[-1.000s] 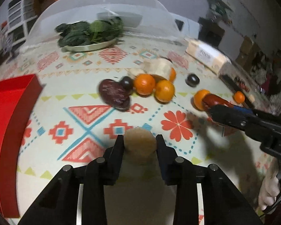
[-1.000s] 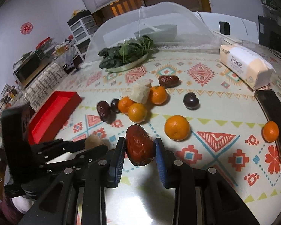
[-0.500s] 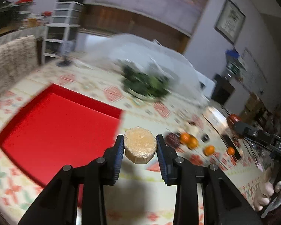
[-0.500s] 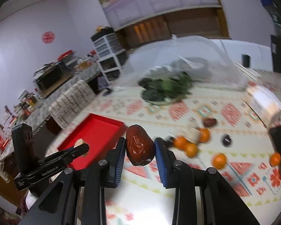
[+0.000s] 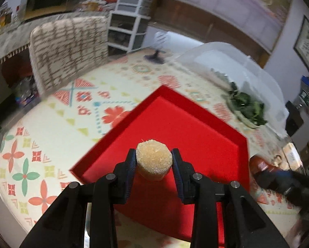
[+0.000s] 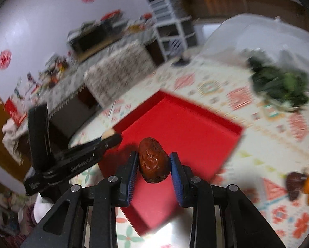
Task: Organize fruits
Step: 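Carry the date and slice to the red tray and open both tools, then move both open tools back over the remaining fruit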
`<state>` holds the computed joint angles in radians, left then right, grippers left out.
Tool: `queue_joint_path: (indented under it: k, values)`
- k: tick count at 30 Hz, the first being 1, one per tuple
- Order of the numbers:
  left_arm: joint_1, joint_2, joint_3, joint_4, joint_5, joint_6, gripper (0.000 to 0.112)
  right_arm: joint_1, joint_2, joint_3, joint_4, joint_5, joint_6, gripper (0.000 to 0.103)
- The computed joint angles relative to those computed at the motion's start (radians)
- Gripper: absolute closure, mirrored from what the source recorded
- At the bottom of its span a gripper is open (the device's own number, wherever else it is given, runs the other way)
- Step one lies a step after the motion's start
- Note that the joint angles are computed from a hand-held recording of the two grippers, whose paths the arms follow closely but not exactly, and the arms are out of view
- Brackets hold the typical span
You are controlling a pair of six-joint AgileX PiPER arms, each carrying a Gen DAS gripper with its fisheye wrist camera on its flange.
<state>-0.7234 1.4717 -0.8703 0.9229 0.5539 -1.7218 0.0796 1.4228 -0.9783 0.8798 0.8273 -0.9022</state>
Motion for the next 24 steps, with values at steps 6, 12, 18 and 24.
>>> queue_joint_path:
  k: [6, 12, 18, 24]
  values:
    - [0.02, 0.006, 0.009, -0.026, -0.018, 0.019, 0.079, 0.15, 0.126, -0.009, -0.057, -0.125, 0.049, 0.069]
    - [0.015, 0.011, -0.01, -0.022, -0.006, 0.016, 0.07, 0.183, 0.161, -0.003, -0.089, -0.181, 0.072, 0.069]
    - [-0.043, -0.012, -0.041, 0.001, 0.075, -0.021, 0.054, 0.181, 0.114, 0.032, -0.085, -0.198, 0.054, 0.069]
    - [-0.145, -0.015, -0.106, 0.024, 0.179, -0.047, 0.048, 0.126, 0.015, 0.08, -0.078, -0.187, 0.02, 0.068]
